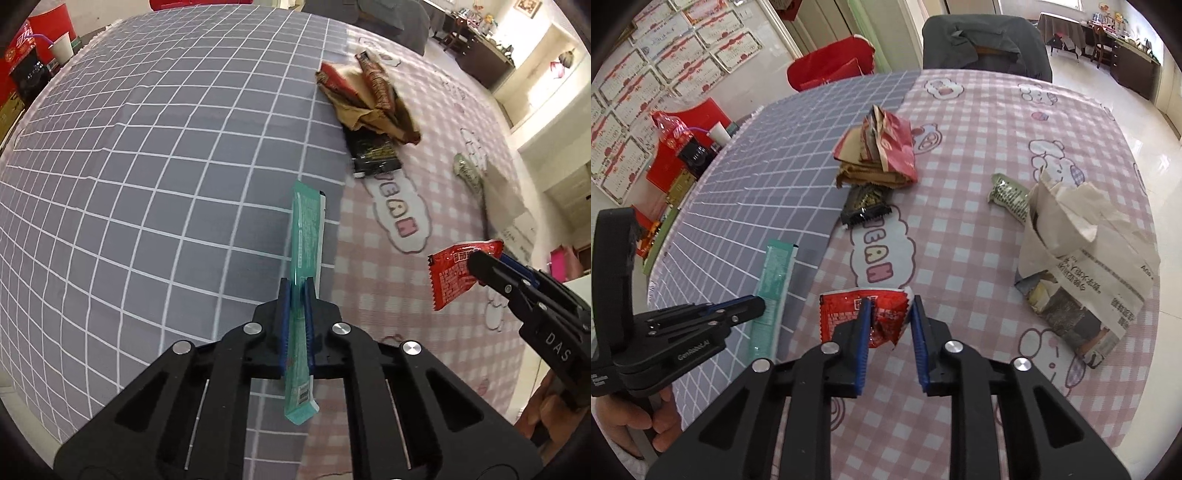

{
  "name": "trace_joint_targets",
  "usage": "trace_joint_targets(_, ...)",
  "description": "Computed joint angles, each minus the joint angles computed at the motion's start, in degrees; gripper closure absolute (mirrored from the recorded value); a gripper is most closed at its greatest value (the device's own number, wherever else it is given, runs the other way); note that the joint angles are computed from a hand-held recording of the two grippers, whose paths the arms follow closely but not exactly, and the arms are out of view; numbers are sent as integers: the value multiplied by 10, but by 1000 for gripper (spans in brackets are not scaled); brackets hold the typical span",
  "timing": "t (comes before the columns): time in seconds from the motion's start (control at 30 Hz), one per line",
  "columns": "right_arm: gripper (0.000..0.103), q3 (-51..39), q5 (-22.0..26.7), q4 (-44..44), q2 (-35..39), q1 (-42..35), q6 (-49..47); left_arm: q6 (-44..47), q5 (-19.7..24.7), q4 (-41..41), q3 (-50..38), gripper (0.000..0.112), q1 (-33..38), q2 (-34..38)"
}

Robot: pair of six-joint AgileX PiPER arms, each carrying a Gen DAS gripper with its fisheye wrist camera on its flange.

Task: Collect trash
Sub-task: 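Carry both packets off the table over the blue bucket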

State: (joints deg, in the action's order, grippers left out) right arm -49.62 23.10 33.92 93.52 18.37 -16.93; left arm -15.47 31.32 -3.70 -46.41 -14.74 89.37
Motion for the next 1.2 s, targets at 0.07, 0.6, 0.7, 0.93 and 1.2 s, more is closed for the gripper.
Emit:
trace_joint_targets(0.07,82,11,5,17,-20,-10,-20,-8,5,-11,9,105,-12,-25)
trace_joint_targets(0.6,82,85,160,142,-189,-307,-238,-253,77,129,-163,105,-268,-4)
trace_joint_targets(0.7,82,83,223,154,-203,-412,-291,-281,95,146,-218,105,-316,30)
trace_joint_targets(0.93,82,45,338,155,-183,-640,-396,-312,140,160,-379,105,-414,142)
trace_joint_targets(1.2,82,-34,404,142,-104,-823,-472,-274,242,132,-690,105,-492,338)
